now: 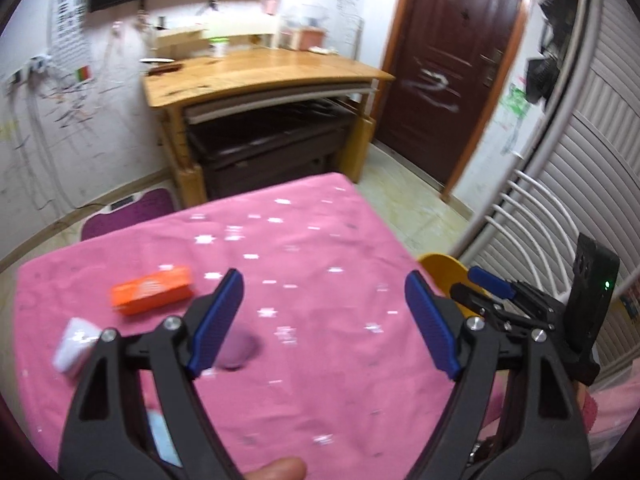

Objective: Collect trash
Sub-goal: 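Return both open tools to the table toward the white tube and purple pad, then grasp the white tube with the left tool while the right grasps the purple pad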

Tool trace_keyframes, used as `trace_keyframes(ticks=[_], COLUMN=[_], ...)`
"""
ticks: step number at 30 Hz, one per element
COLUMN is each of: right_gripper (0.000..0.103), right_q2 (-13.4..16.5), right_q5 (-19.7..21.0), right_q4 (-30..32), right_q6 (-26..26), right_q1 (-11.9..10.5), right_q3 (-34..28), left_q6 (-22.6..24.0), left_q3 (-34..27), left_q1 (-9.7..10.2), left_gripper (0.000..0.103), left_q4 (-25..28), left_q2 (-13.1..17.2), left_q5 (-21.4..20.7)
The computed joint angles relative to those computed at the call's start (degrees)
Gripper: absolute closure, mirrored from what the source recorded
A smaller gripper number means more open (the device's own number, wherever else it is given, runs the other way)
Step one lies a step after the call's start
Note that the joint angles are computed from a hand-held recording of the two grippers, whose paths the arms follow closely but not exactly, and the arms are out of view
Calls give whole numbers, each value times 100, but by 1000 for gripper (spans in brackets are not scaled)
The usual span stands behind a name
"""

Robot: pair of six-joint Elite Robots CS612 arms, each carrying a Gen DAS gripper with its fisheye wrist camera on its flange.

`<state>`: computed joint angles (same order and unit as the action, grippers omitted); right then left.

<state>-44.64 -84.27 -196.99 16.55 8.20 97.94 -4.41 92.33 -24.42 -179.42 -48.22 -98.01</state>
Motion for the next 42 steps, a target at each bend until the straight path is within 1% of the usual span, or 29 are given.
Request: trace_keyframes(ticks=[4,8,11,14,18,22,26,31,35,37,39,41,42], right_gripper=[57,57,56,56,54,52,50,49,47,45,43,42,42], right_q2=[128,228,289,351,437,539,650,788,867,897,924,944,957], right_q5=[106,157,182,168,145,119,119,69,40,63,68,72,66], right_q4=[365,654,830,1013,1249,1473,1741,2082,2288,2359,2428,2497,2518], right_q6=[-277,-490,-607,-737,-847,-940,-1002,-1101,-1118,-1095,-1099,-1110,-1121], right_q1=[197,358,452,540,637,727,797,875,905,907,916,926,933], right_q3=[-355,-626,-782,-934,-1143,-1377,-1617,-1895,-2056,-2111,-2166,-2215,-2242], left_q6=[-142,-311,-304,-302,-286,-335,-515,-606,-545,-503,-457,-440,-428], left_q3=[102,134,190,230,265,260,207,136,60,48,36,16,4], left_q1=[192,380,483,580,707,853,995,1077,1145,1151,1156,1168,1182], left_gripper=[24,24,23,20,20,20,20,20,20,20,28,30,34], left_q4=[-133,-147,-206,-252,-279,-212,-67,98,183,201,266,311,323], left_q2=[-55,-73,-103,-130,-133,-85,28,153,259,301,332,371,393], left_q5=[180,292,405,455,528,522,415,388,292,310,322,340,338])
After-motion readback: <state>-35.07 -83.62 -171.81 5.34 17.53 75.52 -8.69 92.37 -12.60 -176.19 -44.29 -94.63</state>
